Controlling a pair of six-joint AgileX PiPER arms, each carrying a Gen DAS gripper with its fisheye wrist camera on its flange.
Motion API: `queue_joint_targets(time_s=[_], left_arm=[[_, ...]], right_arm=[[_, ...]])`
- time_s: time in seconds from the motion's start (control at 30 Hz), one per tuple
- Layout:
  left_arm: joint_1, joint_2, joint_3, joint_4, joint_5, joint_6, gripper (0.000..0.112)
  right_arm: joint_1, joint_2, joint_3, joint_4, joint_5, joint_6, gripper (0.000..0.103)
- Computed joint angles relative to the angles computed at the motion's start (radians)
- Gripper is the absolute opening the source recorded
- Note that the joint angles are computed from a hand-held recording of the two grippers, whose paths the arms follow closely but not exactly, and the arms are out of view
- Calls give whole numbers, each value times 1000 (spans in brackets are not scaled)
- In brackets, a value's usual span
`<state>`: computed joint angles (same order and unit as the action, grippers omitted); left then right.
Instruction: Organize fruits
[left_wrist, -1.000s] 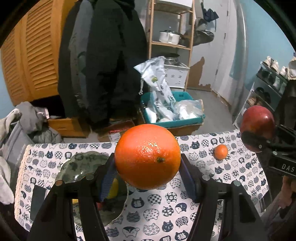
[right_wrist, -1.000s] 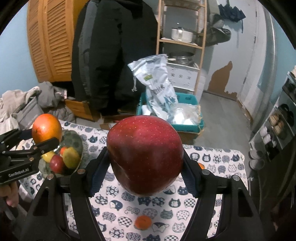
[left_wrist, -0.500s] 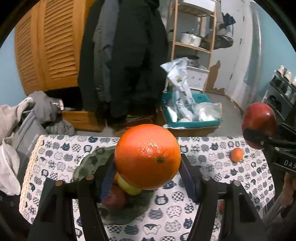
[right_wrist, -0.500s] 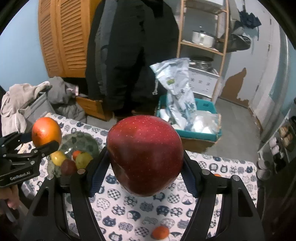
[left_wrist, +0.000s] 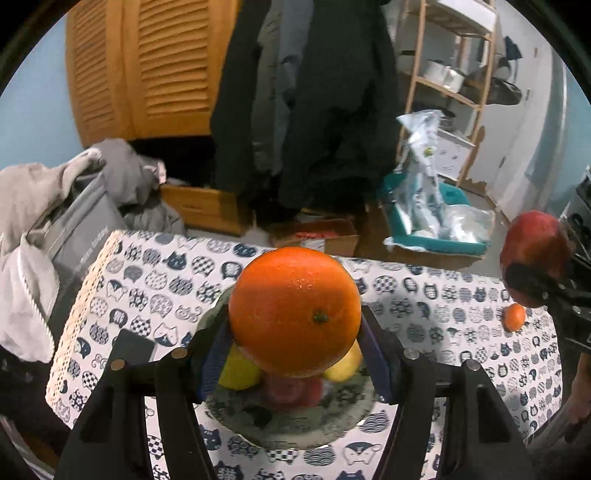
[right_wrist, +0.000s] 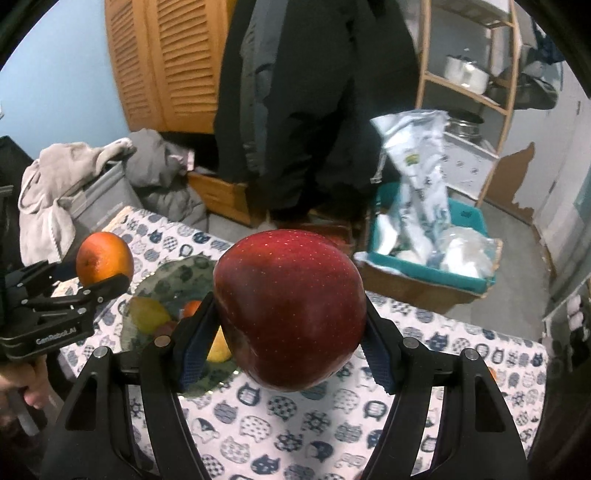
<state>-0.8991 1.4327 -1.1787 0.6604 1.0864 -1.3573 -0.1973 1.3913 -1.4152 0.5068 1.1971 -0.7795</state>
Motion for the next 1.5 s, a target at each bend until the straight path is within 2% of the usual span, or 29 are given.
queue_joint_targets(time_s=[0.3, 0.53, 0.8, 1.17, 1.43, 1.5], left_arm=[[134, -2, 126, -88, -129, 63, 67], [225, 34, 171, -168, -239, 119, 67], [272, 92, 180, -203, -290, 162, 67], [309, 166, 190, -272, -343, 212, 68], [303, 191, 171, -275, -334, 231, 69], [296, 197, 162, -263, -319, 222, 72]], right_arm=[[183, 48, 36, -57, -78, 88, 72], [266, 115, 49, -76, -121, 131, 72], [309, 211, 57, -106, -161, 169, 72], [309, 252, 61, -111, -176, 179, 72], [311, 263, 59, -108, -180, 181, 72], [312, 267, 60, -106, -181, 182, 72]])
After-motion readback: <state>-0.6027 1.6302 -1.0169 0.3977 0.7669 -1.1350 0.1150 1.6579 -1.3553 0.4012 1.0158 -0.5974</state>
